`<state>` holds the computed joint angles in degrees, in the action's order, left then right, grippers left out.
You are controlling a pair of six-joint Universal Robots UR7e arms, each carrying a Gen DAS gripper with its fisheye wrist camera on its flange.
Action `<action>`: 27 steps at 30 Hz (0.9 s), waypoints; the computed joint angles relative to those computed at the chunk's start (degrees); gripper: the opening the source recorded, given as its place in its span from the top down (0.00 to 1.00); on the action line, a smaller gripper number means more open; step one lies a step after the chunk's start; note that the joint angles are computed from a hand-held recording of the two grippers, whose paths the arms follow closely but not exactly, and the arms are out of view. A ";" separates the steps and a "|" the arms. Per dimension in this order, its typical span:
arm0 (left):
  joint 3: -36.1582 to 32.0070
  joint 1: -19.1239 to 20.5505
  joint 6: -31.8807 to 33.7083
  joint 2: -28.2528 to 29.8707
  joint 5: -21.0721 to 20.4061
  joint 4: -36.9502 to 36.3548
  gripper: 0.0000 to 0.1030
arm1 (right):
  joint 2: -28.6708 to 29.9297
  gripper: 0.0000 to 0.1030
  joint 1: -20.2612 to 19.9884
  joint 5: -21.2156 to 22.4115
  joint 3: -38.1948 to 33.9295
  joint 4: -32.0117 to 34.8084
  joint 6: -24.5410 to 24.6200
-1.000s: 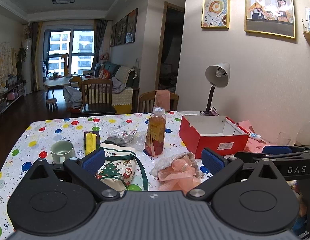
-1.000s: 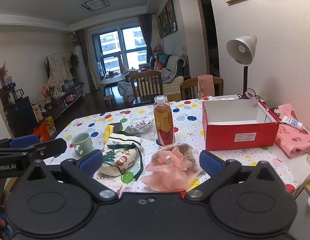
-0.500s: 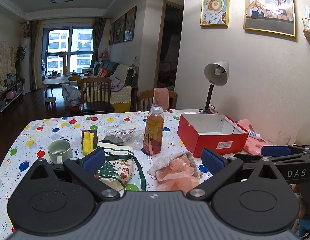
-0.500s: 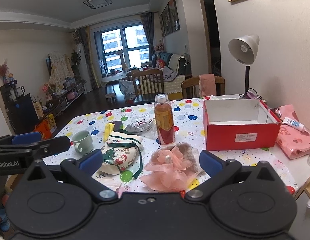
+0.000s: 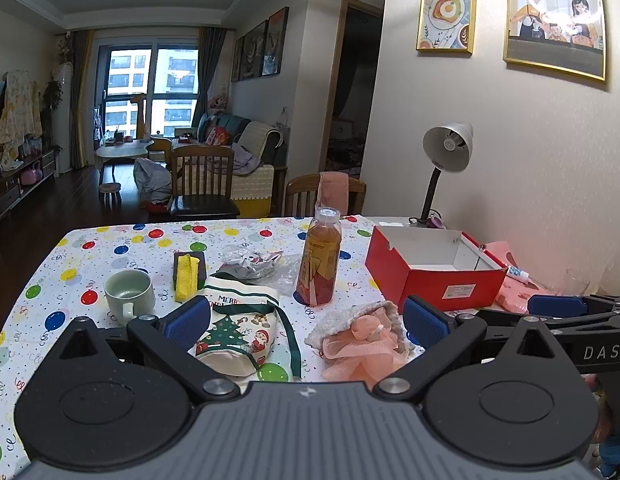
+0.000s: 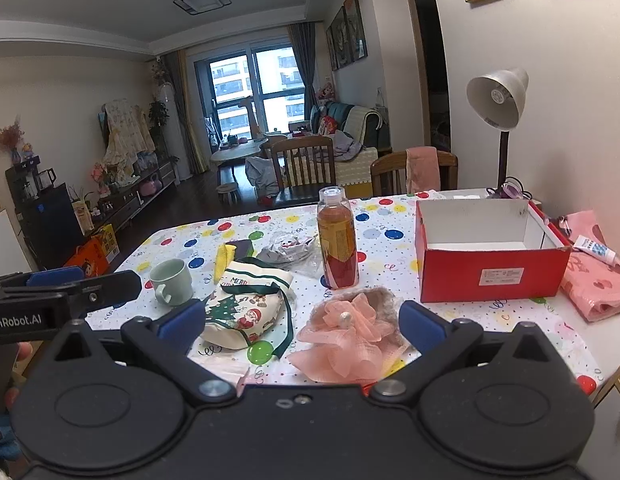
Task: Organize soft objects
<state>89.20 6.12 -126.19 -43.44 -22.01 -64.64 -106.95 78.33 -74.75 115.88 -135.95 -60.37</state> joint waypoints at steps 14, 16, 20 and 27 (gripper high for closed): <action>2.39 0.08 0.83 -1.63 -0.34 -2.71 0.00 | 0.58 0.00 1.23 -0.97 0.69 -2.24 0.19; 2.87 0.10 1.40 -2.01 0.05 -3.32 0.00 | 0.74 0.00 1.48 -0.95 0.92 -2.86 0.19; 3.59 0.12 1.33 -2.65 0.88 -3.30 0.00 | 1.09 0.00 2.05 -0.93 1.39 -4.57 0.01; 4.80 0.35 1.79 -3.70 1.26 -4.01 0.00 | 1.33 0.00 3.02 -1.60 2.55 -7.19 0.49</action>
<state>93.99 6.47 -124.41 -47.14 -20.75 -68.65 -105.62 81.35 -76.35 118.43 -143.14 -59.88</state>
